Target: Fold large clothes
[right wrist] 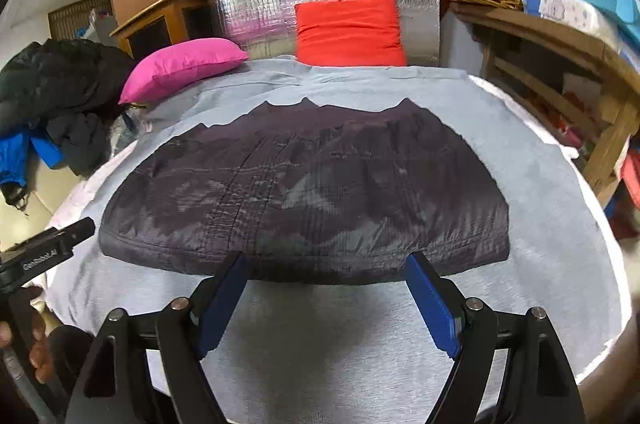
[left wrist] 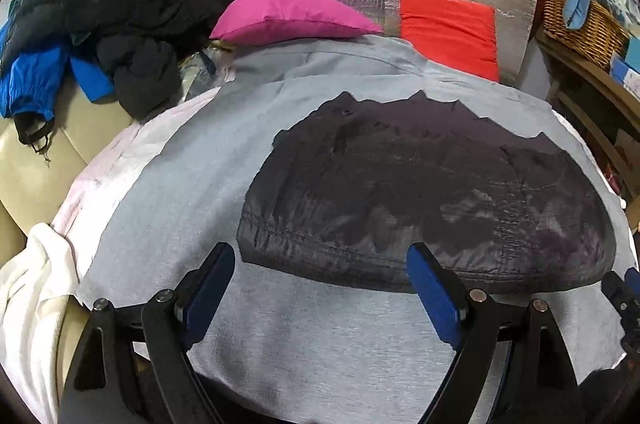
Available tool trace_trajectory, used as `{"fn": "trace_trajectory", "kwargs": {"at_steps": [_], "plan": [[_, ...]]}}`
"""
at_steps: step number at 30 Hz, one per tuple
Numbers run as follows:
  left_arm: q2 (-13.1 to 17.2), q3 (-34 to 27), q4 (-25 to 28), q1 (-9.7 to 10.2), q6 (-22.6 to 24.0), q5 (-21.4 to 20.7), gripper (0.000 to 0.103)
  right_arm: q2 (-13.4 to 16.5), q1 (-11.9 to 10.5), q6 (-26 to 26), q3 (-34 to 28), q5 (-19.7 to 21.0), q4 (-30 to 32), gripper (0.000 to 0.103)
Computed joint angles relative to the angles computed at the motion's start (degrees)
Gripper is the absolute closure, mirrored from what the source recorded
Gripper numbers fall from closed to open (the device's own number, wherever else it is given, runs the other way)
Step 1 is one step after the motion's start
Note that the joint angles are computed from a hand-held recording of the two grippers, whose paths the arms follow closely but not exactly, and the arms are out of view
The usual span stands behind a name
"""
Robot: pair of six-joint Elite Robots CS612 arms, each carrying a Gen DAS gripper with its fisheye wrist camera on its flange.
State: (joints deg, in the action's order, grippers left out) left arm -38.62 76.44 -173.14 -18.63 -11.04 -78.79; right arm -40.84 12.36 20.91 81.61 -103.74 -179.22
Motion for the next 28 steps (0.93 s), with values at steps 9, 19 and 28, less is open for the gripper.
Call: {"fn": "trace_trajectory", "kwargs": {"at_steps": [9, 19, 28], "plan": [[-0.8, 0.2, 0.0, -0.97, 1.7, -2.6, 0.011, 0.1, 0.4, 0.0, -1.5, -3.2, 3.1, 0.020], [-1.2, 0.5, -0.7, -1.70, 2.6, -4.7, 0.005, 0.1, 0.7, -0.4, -2.0, -4.8, 4.0, 0.020], [-1.2, 0.5, -2.4, -1.76, 3.7, -6.5, 0.003, 0.3, 0.9, -1.0, -2.7, -5.3, 4.4, 0.020]]}}
